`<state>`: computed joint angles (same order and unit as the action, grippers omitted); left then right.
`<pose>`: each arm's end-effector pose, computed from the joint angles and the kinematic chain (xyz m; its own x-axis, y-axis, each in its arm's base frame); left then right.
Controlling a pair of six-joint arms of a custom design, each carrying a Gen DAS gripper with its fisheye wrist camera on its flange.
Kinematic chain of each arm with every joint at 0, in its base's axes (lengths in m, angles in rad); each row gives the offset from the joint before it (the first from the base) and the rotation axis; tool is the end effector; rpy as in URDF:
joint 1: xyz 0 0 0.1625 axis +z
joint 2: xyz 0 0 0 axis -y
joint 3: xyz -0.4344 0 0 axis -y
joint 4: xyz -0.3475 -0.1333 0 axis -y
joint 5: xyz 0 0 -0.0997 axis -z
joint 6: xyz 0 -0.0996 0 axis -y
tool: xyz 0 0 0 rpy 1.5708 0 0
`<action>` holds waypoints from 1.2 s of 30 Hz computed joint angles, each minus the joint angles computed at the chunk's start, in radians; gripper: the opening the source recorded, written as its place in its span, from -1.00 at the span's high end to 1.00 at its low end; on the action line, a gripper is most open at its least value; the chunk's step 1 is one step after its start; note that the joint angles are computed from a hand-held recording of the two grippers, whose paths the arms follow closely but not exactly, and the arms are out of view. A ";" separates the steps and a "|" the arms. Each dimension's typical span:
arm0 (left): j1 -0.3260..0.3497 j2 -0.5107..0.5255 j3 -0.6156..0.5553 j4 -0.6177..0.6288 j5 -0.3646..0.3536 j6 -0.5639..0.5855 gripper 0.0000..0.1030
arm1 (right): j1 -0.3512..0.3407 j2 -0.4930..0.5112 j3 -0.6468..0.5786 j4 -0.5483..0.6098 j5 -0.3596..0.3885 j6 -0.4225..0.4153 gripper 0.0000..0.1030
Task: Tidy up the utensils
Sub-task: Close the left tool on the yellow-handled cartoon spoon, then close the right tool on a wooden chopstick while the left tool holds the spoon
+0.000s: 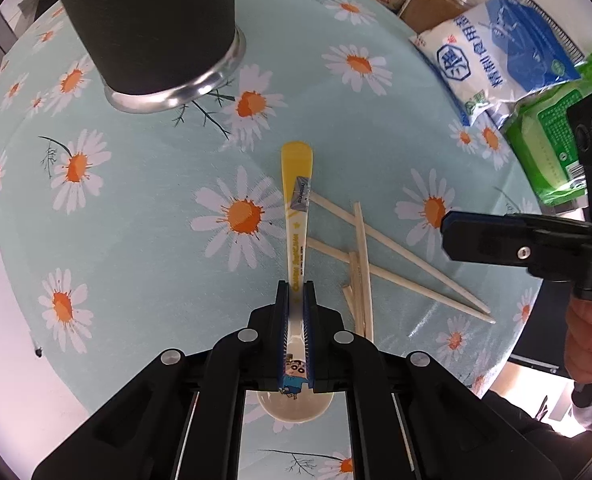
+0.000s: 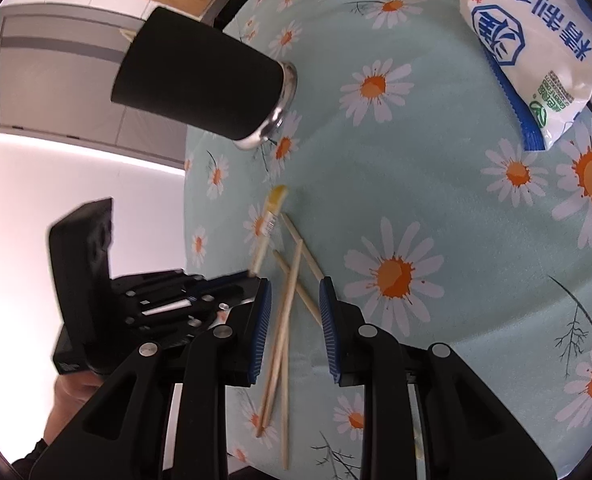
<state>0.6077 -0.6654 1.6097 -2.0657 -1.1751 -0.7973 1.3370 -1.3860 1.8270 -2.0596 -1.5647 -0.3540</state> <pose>-0.3907 -0.4809 0.0231 -0.8011 0.2281 -0.5534 0.2380 0.9697 0.0551 0.0148 -0.5159 0.3465 -0.9927 -0.1198 0.0109 -0.1202 0.9916 -0.0469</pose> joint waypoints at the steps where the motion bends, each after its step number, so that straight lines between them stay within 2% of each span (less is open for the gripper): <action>1: -0.001 -0.006 0.008 -0.011 0.004 -0.002 0.89 | 0.002 0.000 0.000 -0.001 -0.004 -0.004 0.49; 4: -0.005 -0.041 0.054 -0.063 0.005 -0.006 0.89 | 0.021 0.003 0.003 -0.011 -0.048 -0.020 0.49; 10: -0.035 -0.104 0.154 -0.191 0.015 -0.002 0.89 | 0.070 0.017 0.013 -0.038 -0.194 -0.020 0.49; 13: -0.054 -0.137 0.209 -0.259 0.016 -0.010 0.89 | 0.102 0.033 0.016 -0.046 -0.278 -0.057 0.49; 16: -0.073 -0.171 0.267 -0.327 0.025 -0.021 0.89 | 0.155 0.063 0.025 -0.078 -0.403 -0.123 0.49; 23: -0.117 -0.241 0.406 -0.484 0.062 -0.078 0.89 | 0.230 0.117 0.051 -0.134 -0.582 -0.222 0.58; 34: -0.155 -0.304 0.567 -0.682 0.077 -0.148 0.89 | 0.332 0.186 0.125 -0.233 -0.793 -0.298 0.76; 36: -0.161 -0.313 0.593 -0.712 0.081 -0.167 0.89 | 0.348 0.201 0.140 -0.256 -0.807 -0.302 0.83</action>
<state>0.4465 -0.9781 2.2029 -2.7774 -1.0936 -0.9640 1.6852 -1.1848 1.9669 -2.3154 -2.3715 -0.6558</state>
